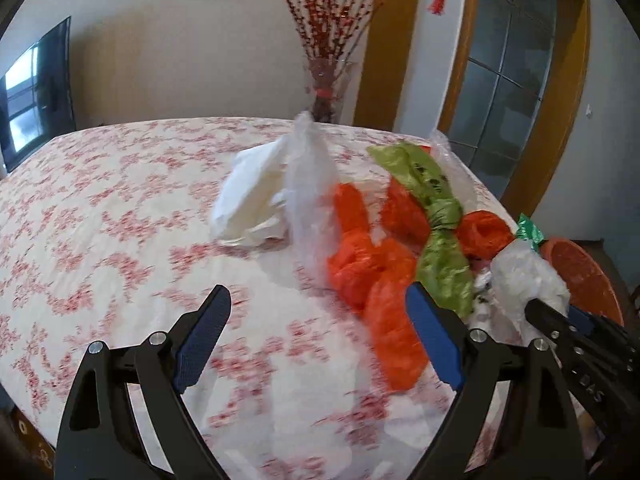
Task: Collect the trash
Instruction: 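Grasp the orange bag with the left tool while the right tool grasps the clear bag, then carry the orange bag and clear bag in both tools over the wastebasket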
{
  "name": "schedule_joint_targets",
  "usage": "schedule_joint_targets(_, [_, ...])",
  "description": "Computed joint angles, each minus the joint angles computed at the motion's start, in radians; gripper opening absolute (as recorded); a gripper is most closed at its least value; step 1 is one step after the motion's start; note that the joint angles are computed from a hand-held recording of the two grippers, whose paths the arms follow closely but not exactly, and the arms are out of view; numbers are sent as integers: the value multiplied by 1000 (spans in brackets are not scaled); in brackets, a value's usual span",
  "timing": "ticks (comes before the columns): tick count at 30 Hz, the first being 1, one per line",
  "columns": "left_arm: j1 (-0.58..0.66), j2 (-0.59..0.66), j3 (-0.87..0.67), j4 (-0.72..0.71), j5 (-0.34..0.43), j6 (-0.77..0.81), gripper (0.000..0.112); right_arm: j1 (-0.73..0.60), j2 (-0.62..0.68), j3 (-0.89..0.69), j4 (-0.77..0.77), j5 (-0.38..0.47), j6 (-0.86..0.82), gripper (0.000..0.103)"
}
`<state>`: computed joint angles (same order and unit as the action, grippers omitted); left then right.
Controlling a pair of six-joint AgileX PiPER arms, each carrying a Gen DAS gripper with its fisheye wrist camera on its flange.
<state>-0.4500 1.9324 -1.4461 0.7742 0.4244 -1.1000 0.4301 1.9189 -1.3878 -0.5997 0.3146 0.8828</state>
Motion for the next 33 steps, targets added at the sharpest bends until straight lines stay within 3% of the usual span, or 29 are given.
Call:
schedule_joint_targets(9, [0,190,-311,-292,153,269,57,-51,-53,69,4,-43,12,33])
schedule_joint_targets(18, [7,273,-437,-448,217,417,44,-67,-42,76,40,-59,-13,33])
schedule_joint_targets(23, [13,257,-404,-481,175,448,31,-72,-49,81,34,-63,-8,33])
schedule_joint_targets(33, [-2,161,-322,-384,120,380,29,-77,-101,108,-69,-72,95,33])
